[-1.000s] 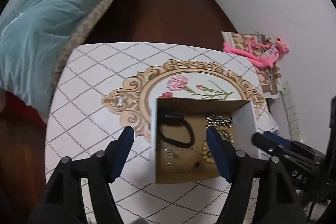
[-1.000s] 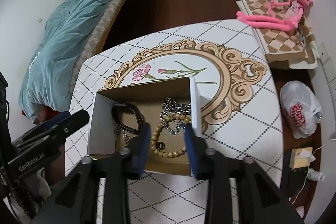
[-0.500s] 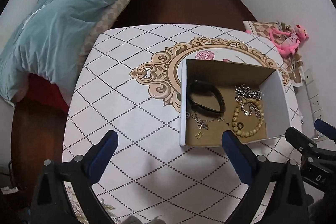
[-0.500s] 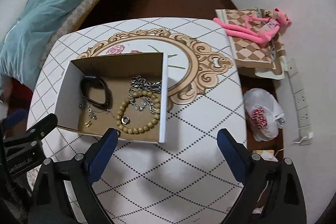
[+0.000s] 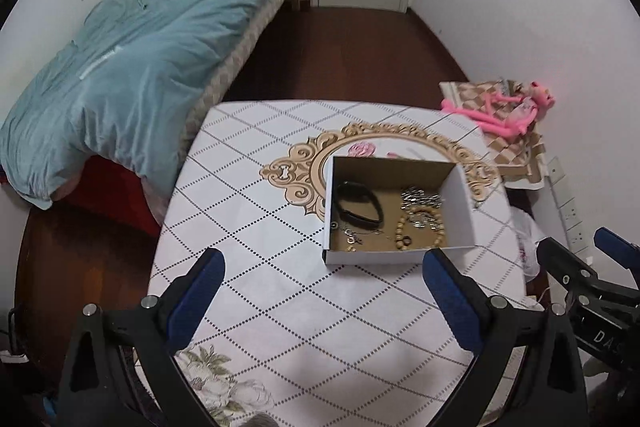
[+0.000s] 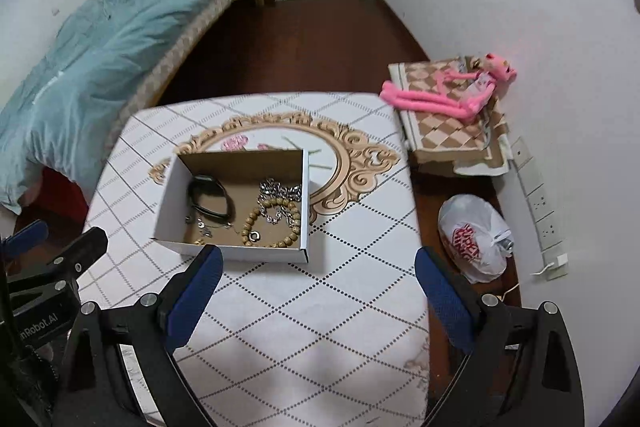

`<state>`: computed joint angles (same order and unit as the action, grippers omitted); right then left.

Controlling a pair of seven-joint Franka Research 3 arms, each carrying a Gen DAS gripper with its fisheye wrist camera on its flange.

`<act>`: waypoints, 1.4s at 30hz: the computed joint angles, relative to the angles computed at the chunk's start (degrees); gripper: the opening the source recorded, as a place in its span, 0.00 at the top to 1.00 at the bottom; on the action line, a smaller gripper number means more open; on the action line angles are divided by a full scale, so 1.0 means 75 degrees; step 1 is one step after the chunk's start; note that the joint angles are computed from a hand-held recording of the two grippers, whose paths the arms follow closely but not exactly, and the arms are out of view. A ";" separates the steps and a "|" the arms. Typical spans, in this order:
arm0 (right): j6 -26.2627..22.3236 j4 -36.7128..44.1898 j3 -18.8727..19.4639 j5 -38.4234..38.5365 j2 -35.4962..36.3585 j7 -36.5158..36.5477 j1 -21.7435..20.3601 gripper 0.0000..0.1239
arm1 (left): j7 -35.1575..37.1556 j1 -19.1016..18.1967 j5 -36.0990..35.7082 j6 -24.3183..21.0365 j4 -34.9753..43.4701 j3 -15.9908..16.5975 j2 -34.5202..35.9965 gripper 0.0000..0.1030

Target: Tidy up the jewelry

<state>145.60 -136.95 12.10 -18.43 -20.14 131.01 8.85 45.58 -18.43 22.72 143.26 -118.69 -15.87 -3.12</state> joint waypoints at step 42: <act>-0.1288 0.0372 0.0579 0.0672 -0.1985 -0.0568 -0.0536 0.17 | 0.0487 -0.0076 -0.0513 -0.0912 0.0504 -0.0180 -0.1047 0.02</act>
<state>135.94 -134.16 16.44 -13.39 -35.03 126.75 4.83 49.23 -19.00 18.88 136.43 -114.91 -17.23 -10.98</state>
